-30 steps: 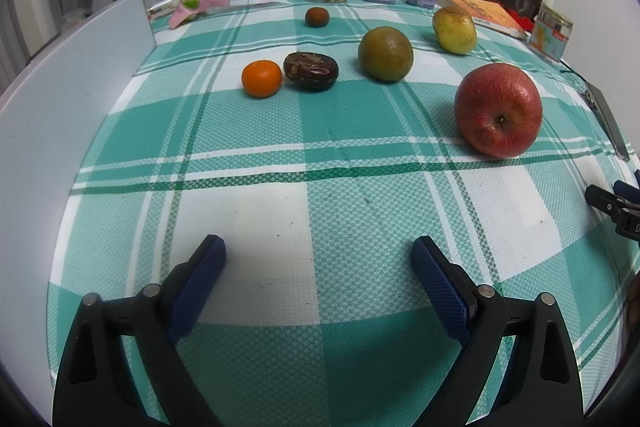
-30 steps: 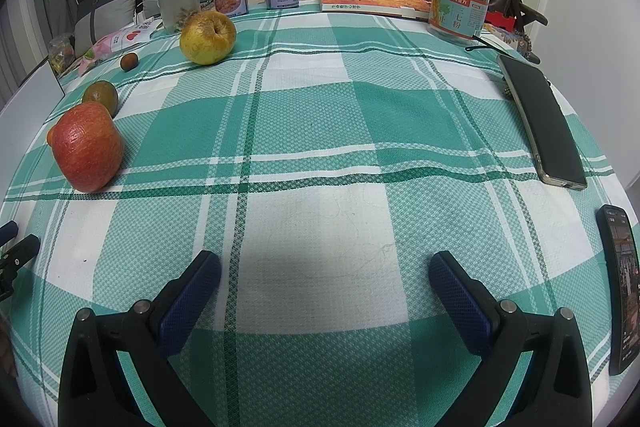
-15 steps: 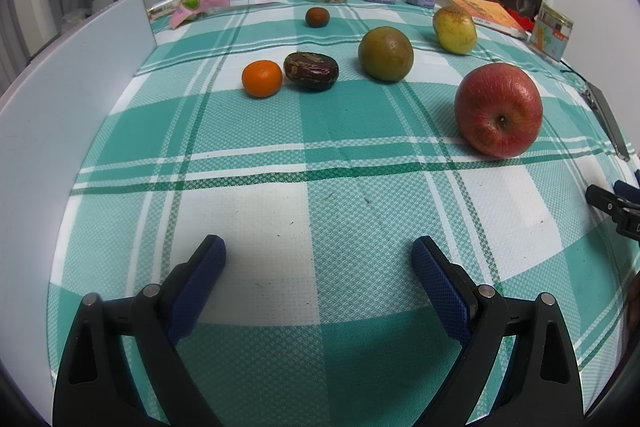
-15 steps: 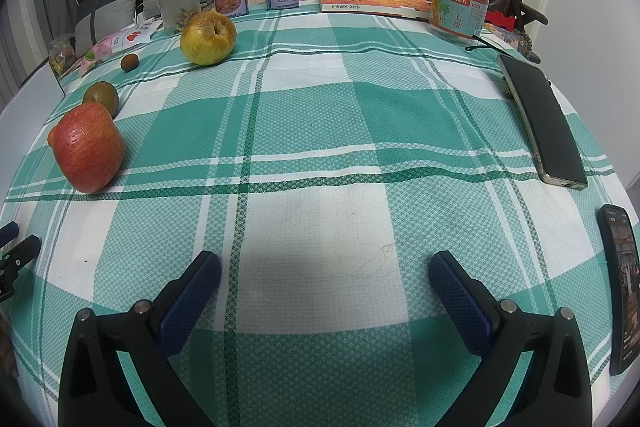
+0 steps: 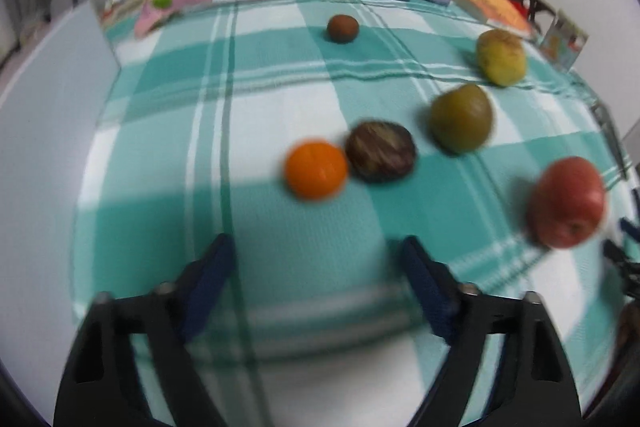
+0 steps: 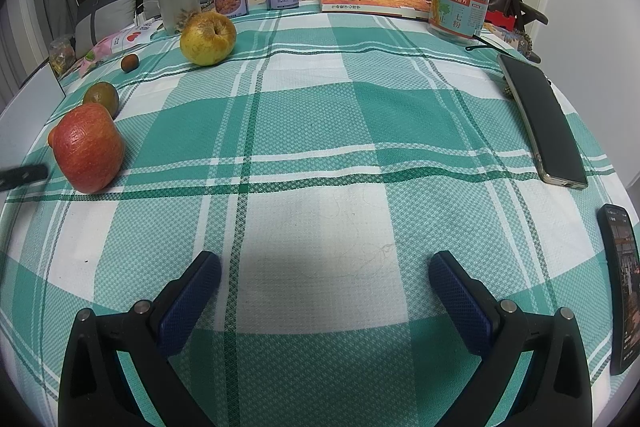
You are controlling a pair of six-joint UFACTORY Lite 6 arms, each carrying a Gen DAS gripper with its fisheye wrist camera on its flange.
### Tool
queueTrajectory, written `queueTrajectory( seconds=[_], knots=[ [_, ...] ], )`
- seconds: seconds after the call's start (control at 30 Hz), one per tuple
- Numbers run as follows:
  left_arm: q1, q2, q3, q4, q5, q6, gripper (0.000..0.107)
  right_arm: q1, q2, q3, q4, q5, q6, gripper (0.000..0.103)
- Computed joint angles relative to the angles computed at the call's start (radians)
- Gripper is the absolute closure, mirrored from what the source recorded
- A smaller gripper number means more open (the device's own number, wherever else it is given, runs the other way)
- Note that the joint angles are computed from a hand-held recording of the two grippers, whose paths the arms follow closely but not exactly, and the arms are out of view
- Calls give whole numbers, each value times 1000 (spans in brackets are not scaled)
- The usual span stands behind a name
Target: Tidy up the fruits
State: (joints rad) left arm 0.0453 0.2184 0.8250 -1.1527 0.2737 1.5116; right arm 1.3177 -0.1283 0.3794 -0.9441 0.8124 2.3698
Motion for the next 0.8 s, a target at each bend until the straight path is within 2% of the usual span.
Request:
queueTrajectory(
  seconds=[0.1,0.17,0.23,0.27,0.4,0.53,0.8],
  knots=[
    [0,61,74,-13,16,-3,36,-3,1,1,-2,-1,-1,0],
    [6,77,94,-43,30,30,45,-3,2,1,-2,-1,0,0],
    [3,83,97,-110,23,113,69,-3,2,1,-3,-2,0,0],
    [5,87,101,-123,29,130,75,-4,3,1,-3,-2,0,0],
    [6,52,68,-146,14,145,77,-4,4,2,-4,-2,0,0],
    [54,-85,-59,-109,41,136,77,-4,4,2,-4,-2,0,0],
    [256,-611,-476,148,162,29,77,-4,5,3,-4,-2,0,0]
  ],
)
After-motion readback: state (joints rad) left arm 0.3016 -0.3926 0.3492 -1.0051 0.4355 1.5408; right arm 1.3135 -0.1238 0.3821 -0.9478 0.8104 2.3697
